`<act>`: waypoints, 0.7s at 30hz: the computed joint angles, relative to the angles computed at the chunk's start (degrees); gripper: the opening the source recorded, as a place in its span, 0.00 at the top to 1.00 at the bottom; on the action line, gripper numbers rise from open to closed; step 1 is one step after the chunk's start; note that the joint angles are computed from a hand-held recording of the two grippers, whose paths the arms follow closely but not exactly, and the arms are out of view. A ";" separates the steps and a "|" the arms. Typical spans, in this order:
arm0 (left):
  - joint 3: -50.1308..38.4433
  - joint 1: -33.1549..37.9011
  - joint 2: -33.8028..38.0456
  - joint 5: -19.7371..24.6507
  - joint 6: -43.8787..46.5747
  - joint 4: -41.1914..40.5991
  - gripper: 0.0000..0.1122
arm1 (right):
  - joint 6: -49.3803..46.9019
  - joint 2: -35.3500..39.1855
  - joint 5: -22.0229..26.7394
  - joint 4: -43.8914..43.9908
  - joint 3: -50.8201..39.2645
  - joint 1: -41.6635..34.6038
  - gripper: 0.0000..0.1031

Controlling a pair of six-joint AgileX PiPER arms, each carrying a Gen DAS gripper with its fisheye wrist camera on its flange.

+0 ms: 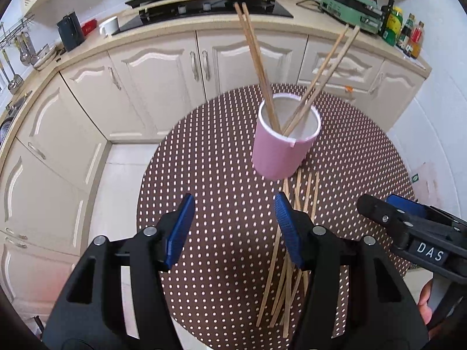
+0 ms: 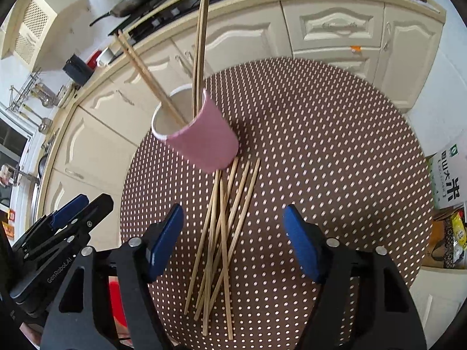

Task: Organize utensils
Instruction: 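Lower both grippers onto the remaining chopsticks beside the pink cup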

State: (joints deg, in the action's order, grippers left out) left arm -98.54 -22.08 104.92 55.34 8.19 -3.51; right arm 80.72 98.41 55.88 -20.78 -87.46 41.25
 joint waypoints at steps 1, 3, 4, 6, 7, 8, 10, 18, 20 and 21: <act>0.69 0.05 0.08 0.05 0.14 0.18 0.48 | -0.14 0.44 -0.69 0.67 0.29 0.08 0.37; 1.77 0.18 0.25 0.14 0.42 0.46 0.48 | -0.39 1.02 -1.48 1.61 0.54 0.27 0.42; 2.05 0.30 0.44 0.25 0.62 0.54 0.48 | -0.94 1.53 -1.98 2.54 0.53 0.20 0.44; 2.61 0.49 0.79 0.52 0.98 0.55 0.48 | -1.86 2.10 -2.98 3.90 0.85 0.10 0.52; 2.88 0.60 1.05 0.70 1.18 0.51 0.48 | -2.34 2.55 -3.60 4.53 0.96 0.10 0.52; 3.11 0.70 1.37 0.89 1.38 0.52 0.47 | -2.60 2.78 -3.96 4.88 1.10 0.09 0.55; 3.52 0.78 1.78 0.95 1.66 0.64 0.47 | -3.90 3.73 -4.89 6.46 1.04 -0.25 0.59; 3.72 1.61 4.50 2.71 2.93 0.35 0.47 | -11.20 9.09 -7.98 14.56 -0.87 -2.06 0.74; 3.80 1.77 5.04 2.92 3.24 0.47 0.47 | -12.67 9.97 -8.59 16.50 -1.29 -2.62 0.76; 3.72 1.96 5.44 3.12 3.58 0.39 0.47 | -13.05 10.51 -8.48 17.01 -1.78 -2.74 0.77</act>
State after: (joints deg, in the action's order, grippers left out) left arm -94.82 -20.12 110.37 58.45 11.77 -3.12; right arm 67.68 108.92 47.40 -3.77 -89.24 38.51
